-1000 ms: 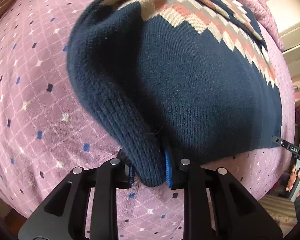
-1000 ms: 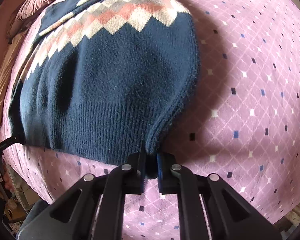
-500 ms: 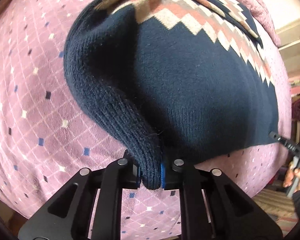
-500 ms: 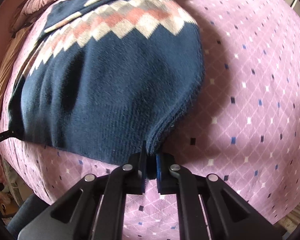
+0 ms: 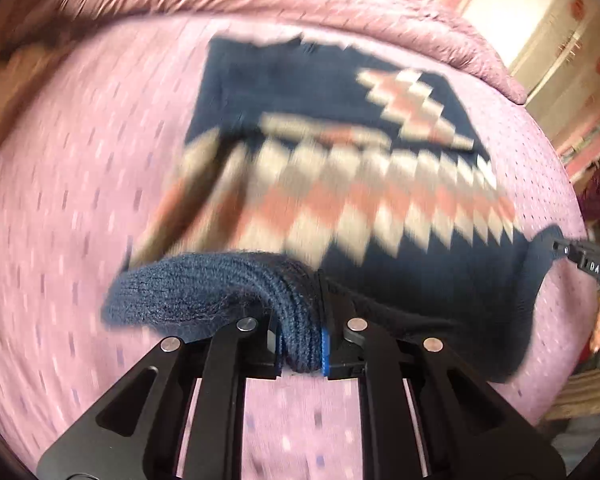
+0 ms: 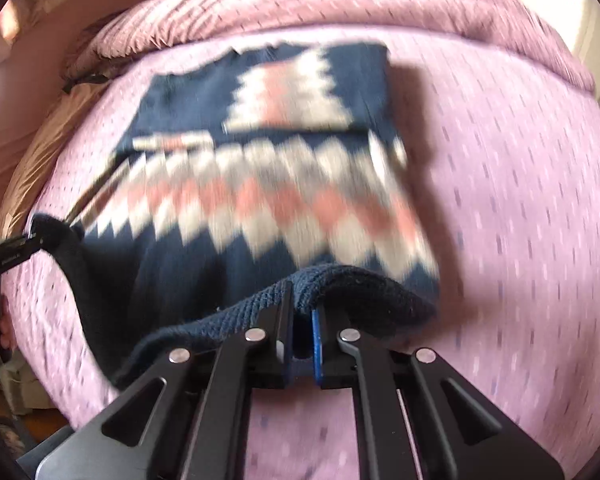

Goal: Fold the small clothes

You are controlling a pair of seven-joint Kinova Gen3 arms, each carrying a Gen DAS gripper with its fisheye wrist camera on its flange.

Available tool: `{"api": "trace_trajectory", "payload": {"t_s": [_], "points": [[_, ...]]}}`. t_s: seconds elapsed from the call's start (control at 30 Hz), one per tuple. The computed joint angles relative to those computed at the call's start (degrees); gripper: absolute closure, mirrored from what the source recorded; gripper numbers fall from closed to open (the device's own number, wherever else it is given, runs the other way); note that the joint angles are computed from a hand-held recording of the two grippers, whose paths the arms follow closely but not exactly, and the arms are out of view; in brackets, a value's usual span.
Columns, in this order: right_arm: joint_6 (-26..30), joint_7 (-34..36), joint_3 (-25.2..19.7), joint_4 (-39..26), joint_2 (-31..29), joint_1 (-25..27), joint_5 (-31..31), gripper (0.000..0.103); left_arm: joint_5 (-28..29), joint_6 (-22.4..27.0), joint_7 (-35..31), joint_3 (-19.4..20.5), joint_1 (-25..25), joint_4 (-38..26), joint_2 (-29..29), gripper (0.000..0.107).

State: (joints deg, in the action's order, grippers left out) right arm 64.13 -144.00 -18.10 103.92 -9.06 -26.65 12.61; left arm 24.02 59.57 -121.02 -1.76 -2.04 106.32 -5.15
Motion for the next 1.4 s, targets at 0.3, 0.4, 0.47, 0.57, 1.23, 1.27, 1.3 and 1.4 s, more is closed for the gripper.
{"api": "trace_trajectory", "payload": {"t_s": [0.3, 0.4, 0.47, 0.57, 1.23, 1.27, 1.3, 1.4], "points": [[-4.43, 5.56, 4.20, -6.25, 7.15, 0.90, 12.67, 0.096, -0.04, -14.39, 1.25, 3.30, 1.97, -6.65, 7.70, 0.097], [-5.58, 5.63, 5.43, -7.47, 8.18, 1.29, 16.09, 0.096, 0.88, -17.28, -0.17, 3.65, 1.05, -8.89, 9.34, 0.097], [-6.86, 5.92, 6.30, -8.78, 9.45, 1.57, 18.63, 0.096, -0.41, -19.84, -0.35, 4.52, 1.55, -10.35, 10.43, 0.097], [-7.72, 5.64, 7.63, -11.95, 12.44, 1.04, 23.24, 0.096, -2.54, -23.53, 0.40, 5.64, 2.45, -13.00, 12.24, 0.097], [-11.16, 13.77, 18.14, -22.50, 30.30, 3.57, 12.69, 0.096, -16.29, -18.14, 15.92, 6.58, 4.96, -31.46, 32.99, 0.096], [-11.44, 13.94, 18.29, -22.20, 30.47, 3.37, 12.66, 0.096, -16.41, -17.82, 16.08, 6.66, 4.90, -31.80, 33.25, 0.095], [-11.59, 13.93, 18.50, -22.15, 30.52, 3.18, 12.68, 0.096, -16.29, -17.42, 16.22, 6.83, 4.70, -32.25, 33.55, 0.095], [-12.17, 14.11, 18.70, -22.13, 30.13, 3.51, 11.57, 0.096, -14.59, -16.77, 15.66, 7.91, 3.15, -32.85, 33.68, 0.092]]}}
